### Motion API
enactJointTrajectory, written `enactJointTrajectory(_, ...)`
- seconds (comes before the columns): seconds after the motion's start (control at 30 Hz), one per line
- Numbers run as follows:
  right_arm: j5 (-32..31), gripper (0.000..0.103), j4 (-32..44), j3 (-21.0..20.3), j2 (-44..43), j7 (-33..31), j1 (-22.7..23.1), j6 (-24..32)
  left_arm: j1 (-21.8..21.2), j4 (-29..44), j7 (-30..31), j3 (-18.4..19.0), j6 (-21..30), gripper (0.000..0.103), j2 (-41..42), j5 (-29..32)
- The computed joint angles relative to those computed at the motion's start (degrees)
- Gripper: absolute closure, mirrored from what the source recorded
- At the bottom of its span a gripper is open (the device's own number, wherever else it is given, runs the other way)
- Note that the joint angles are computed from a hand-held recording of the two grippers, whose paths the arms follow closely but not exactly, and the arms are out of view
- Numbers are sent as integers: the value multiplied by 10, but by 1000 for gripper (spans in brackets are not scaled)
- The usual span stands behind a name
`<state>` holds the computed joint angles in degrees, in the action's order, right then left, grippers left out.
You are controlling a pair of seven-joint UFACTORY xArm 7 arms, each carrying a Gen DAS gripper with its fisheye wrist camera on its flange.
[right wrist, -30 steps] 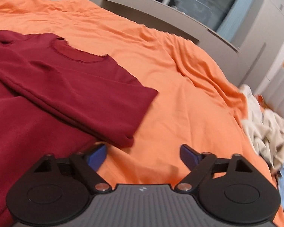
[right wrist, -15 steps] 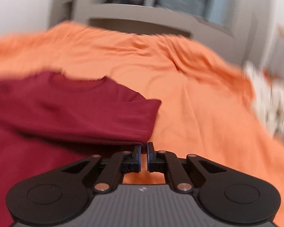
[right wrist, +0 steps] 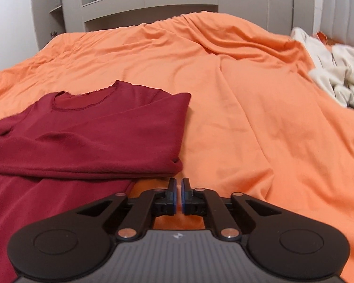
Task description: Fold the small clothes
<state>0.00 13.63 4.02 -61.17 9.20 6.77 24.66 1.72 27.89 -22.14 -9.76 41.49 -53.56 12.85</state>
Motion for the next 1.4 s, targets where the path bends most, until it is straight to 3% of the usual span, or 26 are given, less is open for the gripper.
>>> enactJointTrajectory(0.13, -15, 31, 2, 18, -20, 0, -6, 13, -13, -6, 8, 26, -8, 1, -15, -21)
enactJointTrajectory(0.23, -32, 4, 0, 32, -45, -1, -14, 21, -25, -10, 23, 59, -16, 1, -34, -53)
enactJointTrajectory(0.4, -46, 0, -14, 34, -82, -3, -14, -5, 9, -12, 43, 104, -28, 1, -69, -84)
enactJointTrajectory(0.6, -35, 0, -32, 22, -99, -7, 10, -64, 116, 1, 39, 156, -43, 1, -74, -85)
enactJointTrajectory(0.77, -33, 0, -39, 33, -99, -4, 17, -101, 209, 6, 11, 196, -105, 1, -37, -95)
enactJointTrajectory(0.9, -33, 0, -40, 42, -88, 5, 18, -118, 234, 18, 15, 232, -150, 1, 16, -118)
enactJointTrajectory(1.1, -40, 0, -39, 53, -73, 14, 18, -117, 222, 22, 15, 280, -212, 1, 70, -197)
enactJointTrajectory(1.3, -48, 0, -42, 58, -70, 16, 21, -119, 236, -3, -6, 263, -310, 2, 99, -235)
enactJointTrajectory(1.4, -52, 0, -44, 61, -71, 18, 20, -125, 267, -20, -36, 231, -351, 18, 98, -237)
